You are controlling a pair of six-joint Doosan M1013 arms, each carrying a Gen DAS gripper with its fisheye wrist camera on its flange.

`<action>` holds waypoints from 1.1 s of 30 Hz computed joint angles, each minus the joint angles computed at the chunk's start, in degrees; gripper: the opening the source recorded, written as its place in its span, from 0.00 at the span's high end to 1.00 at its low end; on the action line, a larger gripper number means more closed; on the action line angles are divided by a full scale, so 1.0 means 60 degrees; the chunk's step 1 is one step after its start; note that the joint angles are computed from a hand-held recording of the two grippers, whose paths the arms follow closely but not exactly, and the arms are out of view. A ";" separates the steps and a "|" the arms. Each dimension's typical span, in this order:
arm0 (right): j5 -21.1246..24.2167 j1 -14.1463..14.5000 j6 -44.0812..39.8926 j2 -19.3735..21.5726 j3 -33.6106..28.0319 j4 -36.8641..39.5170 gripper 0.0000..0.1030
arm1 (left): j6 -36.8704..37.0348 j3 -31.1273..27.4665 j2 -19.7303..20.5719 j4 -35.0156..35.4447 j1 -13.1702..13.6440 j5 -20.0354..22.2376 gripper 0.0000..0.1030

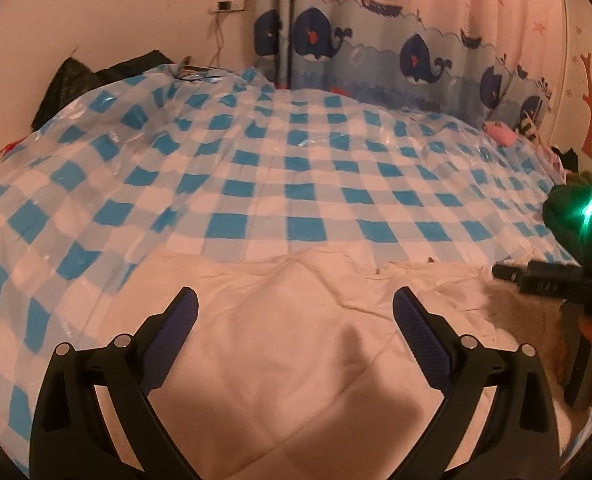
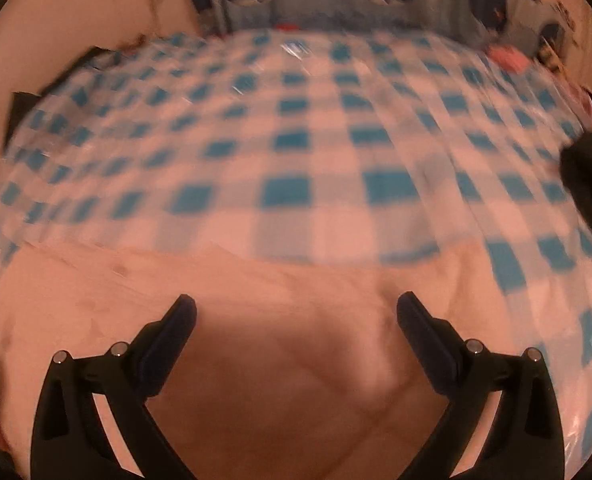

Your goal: Fold large clothes

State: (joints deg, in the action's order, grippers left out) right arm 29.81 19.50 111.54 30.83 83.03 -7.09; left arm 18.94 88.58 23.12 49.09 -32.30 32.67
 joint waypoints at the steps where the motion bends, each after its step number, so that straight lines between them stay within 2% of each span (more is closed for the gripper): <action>1: -0.0028 -0.0129 -0.0122 0.0133 0.0085 0.0507 0.07 | 0.0250 -0.0122 0.0125 -0.0143 -0.0024 0.0077 0.09; 3: -0.0256 -0.0219 -0.0268 0.0192 0.0185 0.0920 0.07 | 0.0848 -0.0342 0.0364 -0.0620 -0.0046 0.0317 0.09; 5: -0.0208 -0.0147 0.0053 0.0300 0.0067 0.0437 0.07 | 0.1298 -0.0482 0.0555 -0.0995 -0.0045 0.0480 0.09; 10: -0.0315 -0.0263 -0.0412 0.0403 0.0048 0.1143 0.06 | 0.2121 -0.0645 0.0806 -0.2314 0.0204 0.0341 0.07; 12: -0.0237 -0.0248 -0.0390 0.0407 0.0029 0.1114 0.06 | 0.2144 -0.0663 0.0847 -0.2307 0.0196 0.0435 0.07; 15: 0.0412 -0.0342 -0.1105 0.0373 -0.0179 0.1926 0.07 | 0.2112 -0.0730 0.0845 -0.2094 0.0107 0.0838 0.07; 18: -0.0298 -0.0303 -0.1147 -0.0271 0.0468 0.2061 0.07 | 0.2098 -0.0608 0.0605 -0.2010 0.0025 0.1088 0.07; 20: -0.0837 -0.0132 -0.0731 -0.0812 0.1081 0.1253 0.07 | 0.1548 -0.0344 0.0341 -0.1426 -0.0076 0.1137 0.07; 22: -0.1071 0.0046 0.0335 -0.1151 0.1611 -0.0152 0.07 | 0.1542 -0.0194 0.0198 -0.1425 -0.0085 0.1234 0.07; 25: -0.0770 0.0035 0.0211 -0.0952 0.1743 -0.0115 0.06 | 0.1829 -0.0095 0.0184 -0.2010 0.0035 0.1201 0.07; 27: -0.1085 0.0078 0.0580 -0.0893 0.1842 -0.0530 0.05 | 0.1891 -0.0060 0.0234 -0.2052 0.0059 0.1139 0.06; 29: -0.0437 0.0171 0.0713 -0.0781 0.1529 -0.0878 0.05 | 0.1907 -0.0119 0.0250 -0.1965 -0.0003 0.1397 0.06; 32: -0.0053 0.0069 -0.0322 -0.0996 0.1541 0.0168 0.06 | 0.2089 0.0006 -0.0004 -0.2219 -0.0055 0.1529 0.06; 33: -0.0354 0.0054 -0.0491 -0.1247 0.1814 0.0403 0.06 | 0.1968 0.0151 -0.0157 -0.2151 -0.0074 0.1447 0.06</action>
